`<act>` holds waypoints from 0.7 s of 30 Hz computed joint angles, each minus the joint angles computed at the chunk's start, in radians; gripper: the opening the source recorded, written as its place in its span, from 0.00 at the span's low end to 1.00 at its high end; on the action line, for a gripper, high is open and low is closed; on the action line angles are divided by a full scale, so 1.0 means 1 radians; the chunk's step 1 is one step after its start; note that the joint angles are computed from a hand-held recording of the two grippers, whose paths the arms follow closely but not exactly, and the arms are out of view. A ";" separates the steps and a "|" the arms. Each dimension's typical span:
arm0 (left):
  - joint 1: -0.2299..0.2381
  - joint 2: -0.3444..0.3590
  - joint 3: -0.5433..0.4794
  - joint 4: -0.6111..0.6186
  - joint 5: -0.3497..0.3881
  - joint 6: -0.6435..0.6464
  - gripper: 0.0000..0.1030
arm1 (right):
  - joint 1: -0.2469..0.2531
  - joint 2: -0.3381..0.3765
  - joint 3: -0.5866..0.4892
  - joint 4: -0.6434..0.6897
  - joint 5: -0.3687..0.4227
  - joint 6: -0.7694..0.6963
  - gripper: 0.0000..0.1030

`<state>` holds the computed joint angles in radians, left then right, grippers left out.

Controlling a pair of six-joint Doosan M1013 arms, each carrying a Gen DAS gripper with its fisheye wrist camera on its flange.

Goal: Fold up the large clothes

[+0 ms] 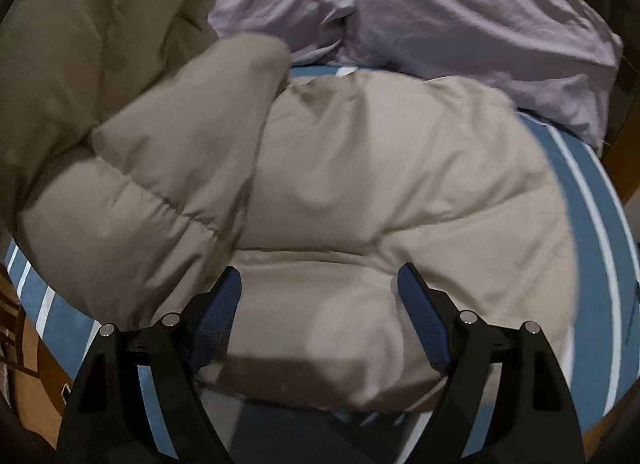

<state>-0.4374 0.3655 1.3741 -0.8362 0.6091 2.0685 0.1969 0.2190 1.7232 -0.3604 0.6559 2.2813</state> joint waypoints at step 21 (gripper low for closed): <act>-0.161 0.102 -0.090 0.187 0.172 0.016 0.29 | -0.078 -0.132 0.125 -0.211 0.143 0.391 0.80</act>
<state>-0.5984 0.4675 1.2844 -0.6491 0.7808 2.0848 0.1190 0.0866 1.8480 -0.5713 0.7984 2.6723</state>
